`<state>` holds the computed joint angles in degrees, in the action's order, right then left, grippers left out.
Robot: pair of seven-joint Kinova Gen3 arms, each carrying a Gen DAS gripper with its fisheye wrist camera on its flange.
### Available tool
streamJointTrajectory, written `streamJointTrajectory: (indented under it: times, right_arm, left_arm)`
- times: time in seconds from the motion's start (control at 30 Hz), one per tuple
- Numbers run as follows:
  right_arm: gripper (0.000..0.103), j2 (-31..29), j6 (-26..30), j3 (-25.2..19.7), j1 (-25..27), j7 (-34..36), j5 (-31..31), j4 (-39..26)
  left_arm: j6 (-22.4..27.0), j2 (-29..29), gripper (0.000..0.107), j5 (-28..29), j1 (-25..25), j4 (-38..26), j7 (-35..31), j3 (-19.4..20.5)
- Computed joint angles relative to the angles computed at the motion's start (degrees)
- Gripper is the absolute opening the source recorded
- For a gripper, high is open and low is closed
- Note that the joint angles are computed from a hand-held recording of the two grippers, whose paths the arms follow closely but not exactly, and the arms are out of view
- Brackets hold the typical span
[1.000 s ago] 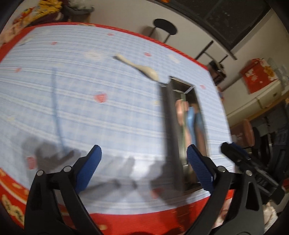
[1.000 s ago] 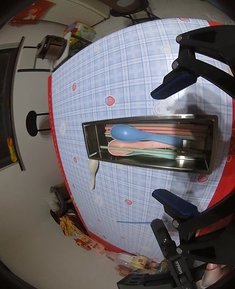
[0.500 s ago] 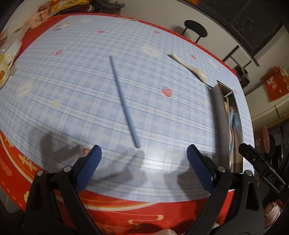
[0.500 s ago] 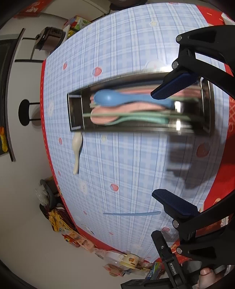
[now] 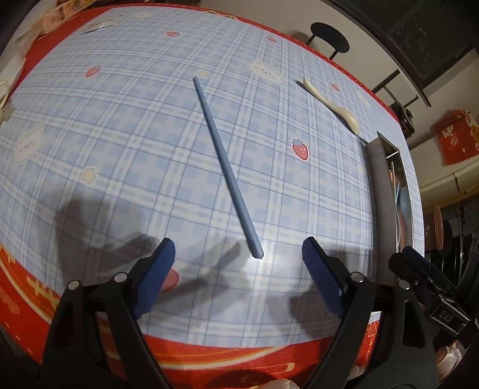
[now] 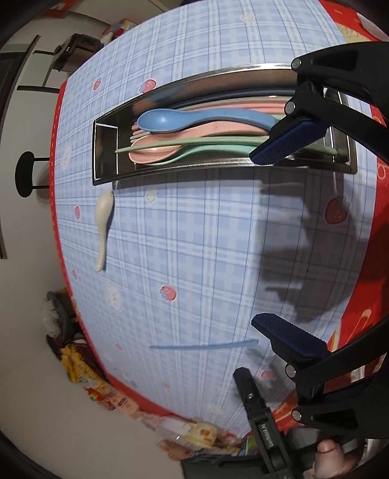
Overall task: Organize utensils
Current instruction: 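Move the left gripper to the blue chopstick while the right reaches the beige spoon, then grasp the blue chopstick with the left gripper while the right grasps the beige spoon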
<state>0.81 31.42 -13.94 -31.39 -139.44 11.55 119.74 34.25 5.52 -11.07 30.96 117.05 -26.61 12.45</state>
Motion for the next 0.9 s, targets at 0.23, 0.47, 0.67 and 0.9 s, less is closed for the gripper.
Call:
streamJointTrajectory:
  times: [0.23,0.47,0.67,0.9]
  right_arm:
    - [0.095,2.57,1.93,0.69,2.37,9.44,-0.87,-4.2]
    - [0.062,12.81,10.09,-9.71,14.94,25.75,4.52,-19.18]
    - [0.038,24.47,18.99,4.17,4.19,38.94,5.0,-35.05]
    - [0.031,31.59,24.26,11.05,-3.99,43.22,8.84,-43.1]
  left_arm:
    - [-0.41,4.33,0.061,3.37,-1.64,-2.36,-6.97,-0.83]
    - [-1.36,6.4,0.052,4.58,-1.97,-3.48,-8.82,-2.8]
    - [-0.86,7.2,0.046,3.34,-1.35,-4.51,-8.64,-3.89]
    - [-0.78,7.79,0.046,2.57,-1.45,-5.21,-8.7,-4.43]
